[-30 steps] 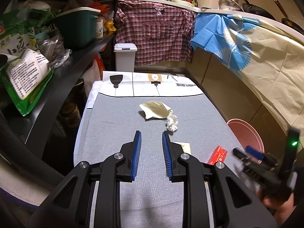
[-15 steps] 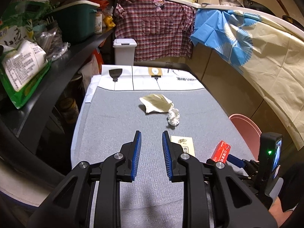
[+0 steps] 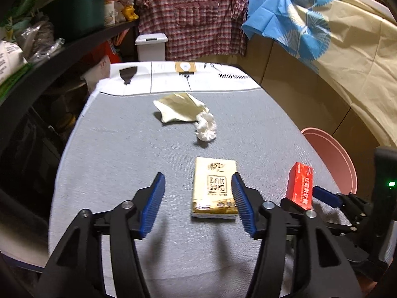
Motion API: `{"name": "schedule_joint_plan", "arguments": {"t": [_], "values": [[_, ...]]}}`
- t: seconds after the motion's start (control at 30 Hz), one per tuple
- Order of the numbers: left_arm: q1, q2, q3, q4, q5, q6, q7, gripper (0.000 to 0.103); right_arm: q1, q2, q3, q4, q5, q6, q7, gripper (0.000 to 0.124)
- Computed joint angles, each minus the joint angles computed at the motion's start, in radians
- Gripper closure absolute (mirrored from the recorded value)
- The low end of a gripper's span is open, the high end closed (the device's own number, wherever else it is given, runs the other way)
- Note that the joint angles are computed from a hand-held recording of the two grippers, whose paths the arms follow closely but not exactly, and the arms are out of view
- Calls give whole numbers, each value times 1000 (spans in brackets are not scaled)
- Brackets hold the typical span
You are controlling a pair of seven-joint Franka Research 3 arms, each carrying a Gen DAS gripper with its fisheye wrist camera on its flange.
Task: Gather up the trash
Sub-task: 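Grasp the tissue pack with the left gripper while the right grasps the red box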
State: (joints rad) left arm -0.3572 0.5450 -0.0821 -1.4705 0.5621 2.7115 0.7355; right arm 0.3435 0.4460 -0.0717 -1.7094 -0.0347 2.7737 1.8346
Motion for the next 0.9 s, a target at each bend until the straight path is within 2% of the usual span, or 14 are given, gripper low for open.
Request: {"name": "schedule_joint_plan", "arguments": {"t": [0.27,0.33,0.5,0.6,0.73,0.83,0.9], "values": [[-8,109,-26,131,-70,-113,65,44,-17,-11,-1,-16,7,-3,-23,57],[-11,123,-23,145,-76,-111,71,40,-18,-12,-6,-17,3,-8,-19,57],[-24,149,-17,181,-85,-125,85,40,-22,-14,-11,-23,-4,-14,-18,58],[-35,167,-14,213,-88,-162,102,40,-24,-15,-12,-26,-10,-13,-20,60],[-34,177,-16,227,-101,-175,109,40,-27,-18,-14,-30,-13,-10,-14,67],[-33,181,-18,232,-108,-181,117,41,-34,-20,-11,-33,-10,-5,-19,78],[-30,179,-20,229,-113,-178,119,46,-39,-20,-6,-33,-2,-5,-27,88]]}}
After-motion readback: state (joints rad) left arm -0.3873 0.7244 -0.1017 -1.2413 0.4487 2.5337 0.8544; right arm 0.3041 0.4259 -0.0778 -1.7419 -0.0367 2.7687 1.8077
